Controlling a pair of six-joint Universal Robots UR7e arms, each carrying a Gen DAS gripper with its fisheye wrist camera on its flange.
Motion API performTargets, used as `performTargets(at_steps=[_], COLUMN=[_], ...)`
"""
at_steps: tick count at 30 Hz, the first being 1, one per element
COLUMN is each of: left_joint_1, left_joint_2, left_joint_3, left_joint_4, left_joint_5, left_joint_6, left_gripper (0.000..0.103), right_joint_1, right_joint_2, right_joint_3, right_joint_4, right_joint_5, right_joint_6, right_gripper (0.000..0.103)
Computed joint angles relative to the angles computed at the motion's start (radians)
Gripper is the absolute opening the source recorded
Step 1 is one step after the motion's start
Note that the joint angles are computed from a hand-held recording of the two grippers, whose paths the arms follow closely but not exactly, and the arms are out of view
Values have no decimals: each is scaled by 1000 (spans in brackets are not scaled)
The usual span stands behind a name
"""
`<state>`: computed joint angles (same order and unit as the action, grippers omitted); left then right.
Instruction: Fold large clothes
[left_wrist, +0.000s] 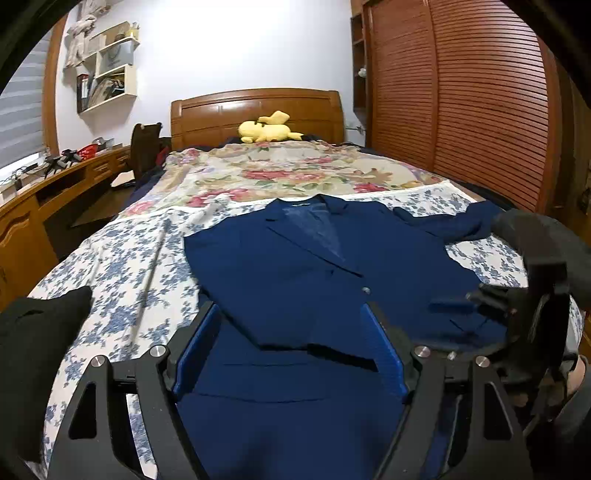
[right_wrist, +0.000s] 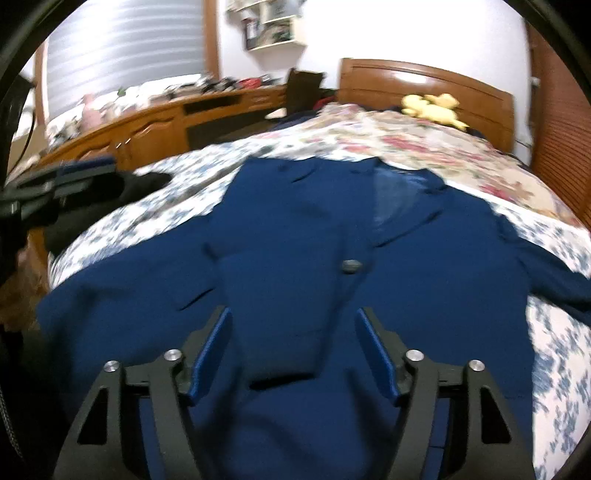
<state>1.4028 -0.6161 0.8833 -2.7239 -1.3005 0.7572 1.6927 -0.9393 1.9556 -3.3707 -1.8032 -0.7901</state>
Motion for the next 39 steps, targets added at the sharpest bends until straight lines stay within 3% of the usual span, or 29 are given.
performTargets(at_steps=[5, 7, 12, 14, 17, 21, 28, 36, 39], left_joint_1=[13, 16, 23, 23, 22, 19, 12, 1, 1], left_joint_2=[-8, -8, -14, -15, -18, -18, -13, -12, -17], left_joint_3=[-8, -13, -14, -13, -4, -1, 2, 27, 38], left_joint_4=[11, 17, 31, 32, 31, 42, 54, 26, 27], left_joint_5=[0, -2, -19, -19, -19, -19, -25, -16, -13], left_joint_6=[-18, -23, -43, -42, -34, -37, -45, -43, -48], left_gripper=[78, 78, 78, 78, 78, 78, 78, 78, 78], right_joint_1=[11, 10, 9, 9, 13, 26, -14, -36, -31], right_joint_2=[31, 46, 64, 71, 66, 71, -40, -84, -69], right_joint_3=[-48, -75, -111, -119, -118, -100, 23, 87, 60], right_joint_4=[111, 149, 173, 154, 154, 62, -121, -90, -24], right_joint_5=[-35, -69, -113, -136, -126, -102, -14, 58, 50], right_joint_6=[-57, -66, -60, -58, -41, -38, -19, -7, -27], right_gripper=[52, 50, 39, 20, 0, 0, 0, 0, 30])
